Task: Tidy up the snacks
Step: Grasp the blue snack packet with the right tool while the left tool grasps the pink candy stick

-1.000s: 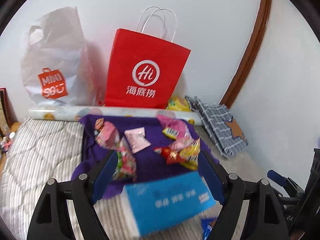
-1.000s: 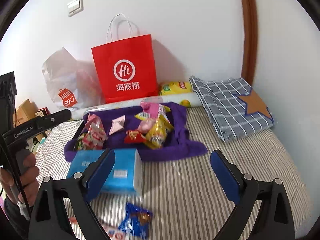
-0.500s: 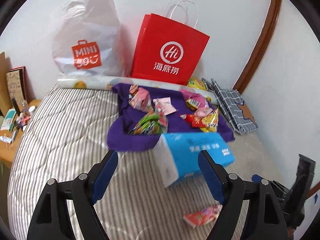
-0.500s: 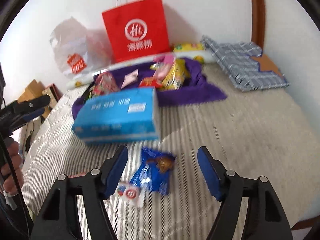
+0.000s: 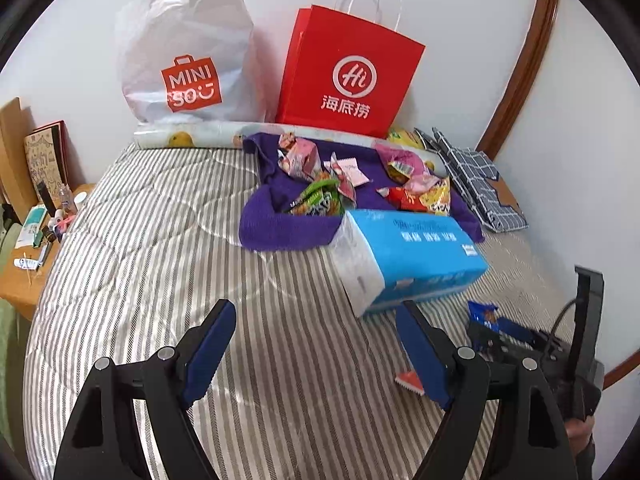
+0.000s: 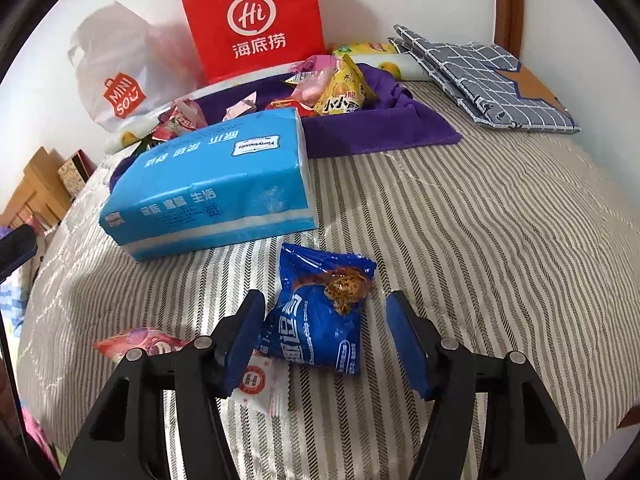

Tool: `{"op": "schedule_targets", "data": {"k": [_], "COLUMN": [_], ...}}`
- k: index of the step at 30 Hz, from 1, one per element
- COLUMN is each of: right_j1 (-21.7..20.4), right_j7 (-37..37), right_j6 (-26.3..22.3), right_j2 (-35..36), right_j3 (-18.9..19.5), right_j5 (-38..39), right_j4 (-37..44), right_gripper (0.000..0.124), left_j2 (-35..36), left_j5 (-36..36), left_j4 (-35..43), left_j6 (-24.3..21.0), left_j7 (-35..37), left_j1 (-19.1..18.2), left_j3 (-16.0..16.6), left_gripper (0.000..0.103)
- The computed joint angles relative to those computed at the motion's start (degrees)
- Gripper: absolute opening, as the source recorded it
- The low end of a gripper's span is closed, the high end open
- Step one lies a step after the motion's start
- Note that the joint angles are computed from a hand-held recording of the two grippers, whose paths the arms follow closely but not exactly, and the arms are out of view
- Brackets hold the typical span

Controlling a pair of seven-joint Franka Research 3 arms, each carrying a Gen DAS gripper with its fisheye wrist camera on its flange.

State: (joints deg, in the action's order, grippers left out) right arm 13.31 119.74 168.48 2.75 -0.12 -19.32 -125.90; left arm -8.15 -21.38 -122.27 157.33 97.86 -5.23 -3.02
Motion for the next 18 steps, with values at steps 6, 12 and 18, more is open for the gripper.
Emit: {"op": "schedule_targets", "data": {"k": [6,12,18], "right_j1": [-0.63,-1.86,-5.05], "right_j7": [-2.67,-10.36,-9.39], "right_j6": [-0.47,1.58,3.64], "right_j2": [0.43,-1.63,-6.14], "right_j3": [0.07,0.08,0.72], "right_j5": [-0.18,9.43,7.43], "right_j4": [0.93,-1.19,-5.51], "right_gripper": [0.037,0.035,0.035], "left_j2": [-0.97,-1.46,1.13], "left_j5": [-3.59,-5.99,-8.08], "left_j4": [-1.06,-1.57,1.28], "left_j6": [-2.27,-2.56,-2.92], "left_j7": [3.36,7.28,14.00], "left_j1": [-1.24,-3.11,-5.36], "left_j3": [0.20,-0.39,-1.87], "left_gripper": [0.081,0.081,0.081]}}
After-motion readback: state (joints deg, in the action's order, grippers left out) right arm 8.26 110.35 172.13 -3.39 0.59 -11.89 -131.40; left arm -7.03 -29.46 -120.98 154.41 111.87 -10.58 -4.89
